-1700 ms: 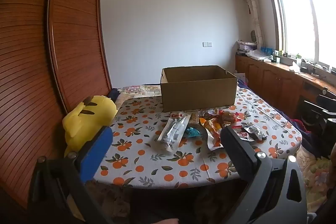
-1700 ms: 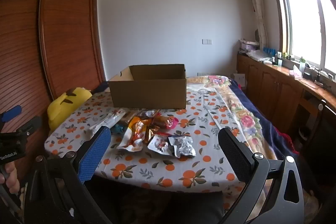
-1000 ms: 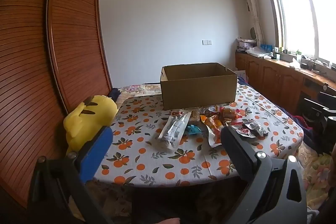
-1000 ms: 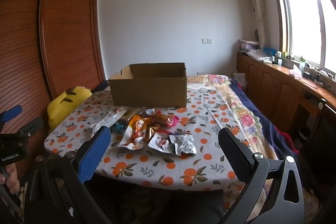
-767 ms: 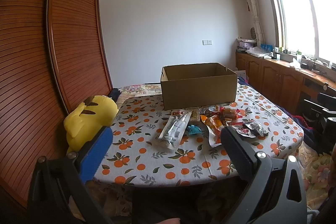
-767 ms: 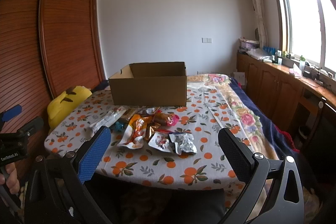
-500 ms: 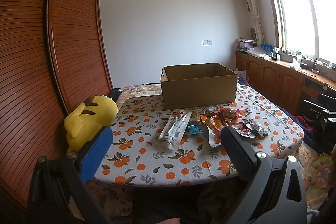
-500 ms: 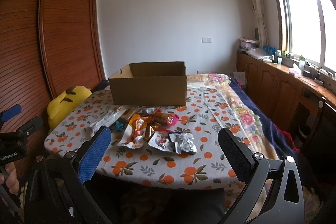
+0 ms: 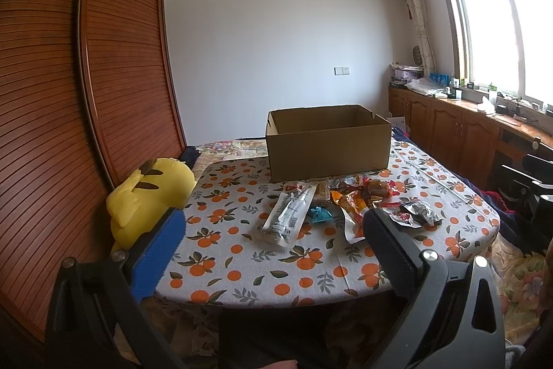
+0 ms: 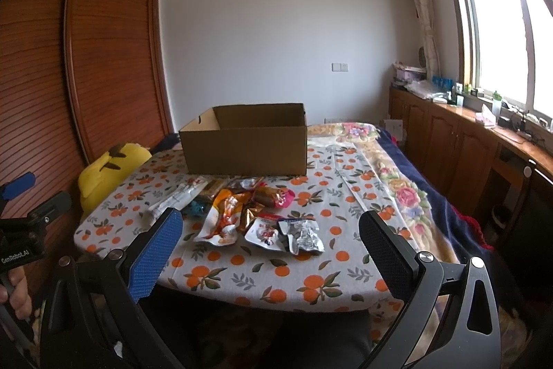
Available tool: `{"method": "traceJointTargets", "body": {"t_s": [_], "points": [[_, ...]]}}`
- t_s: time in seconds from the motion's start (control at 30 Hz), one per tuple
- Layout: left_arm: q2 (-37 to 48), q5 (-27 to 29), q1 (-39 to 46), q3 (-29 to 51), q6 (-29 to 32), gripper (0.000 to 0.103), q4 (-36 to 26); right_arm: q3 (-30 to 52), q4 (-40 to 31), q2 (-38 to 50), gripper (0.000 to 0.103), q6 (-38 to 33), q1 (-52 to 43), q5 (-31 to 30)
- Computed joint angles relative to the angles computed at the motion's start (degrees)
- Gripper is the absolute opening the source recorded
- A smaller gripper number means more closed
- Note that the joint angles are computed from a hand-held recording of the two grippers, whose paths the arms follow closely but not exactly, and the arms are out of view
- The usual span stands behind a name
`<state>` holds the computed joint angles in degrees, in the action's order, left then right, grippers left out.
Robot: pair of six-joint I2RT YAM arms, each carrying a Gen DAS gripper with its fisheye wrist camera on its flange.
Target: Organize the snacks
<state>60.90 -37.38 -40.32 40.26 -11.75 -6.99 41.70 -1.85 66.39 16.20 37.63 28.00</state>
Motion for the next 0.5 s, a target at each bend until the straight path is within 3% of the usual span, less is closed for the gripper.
{"method": "traceJointTargets", "body": {"t_s": [0.5], "points": [[-0.2,0.1,0.3,0.0,0.3,0.103,0.1,0.3,-0.3,0.1,0.103,0.1,0.0,-0.1]]}}
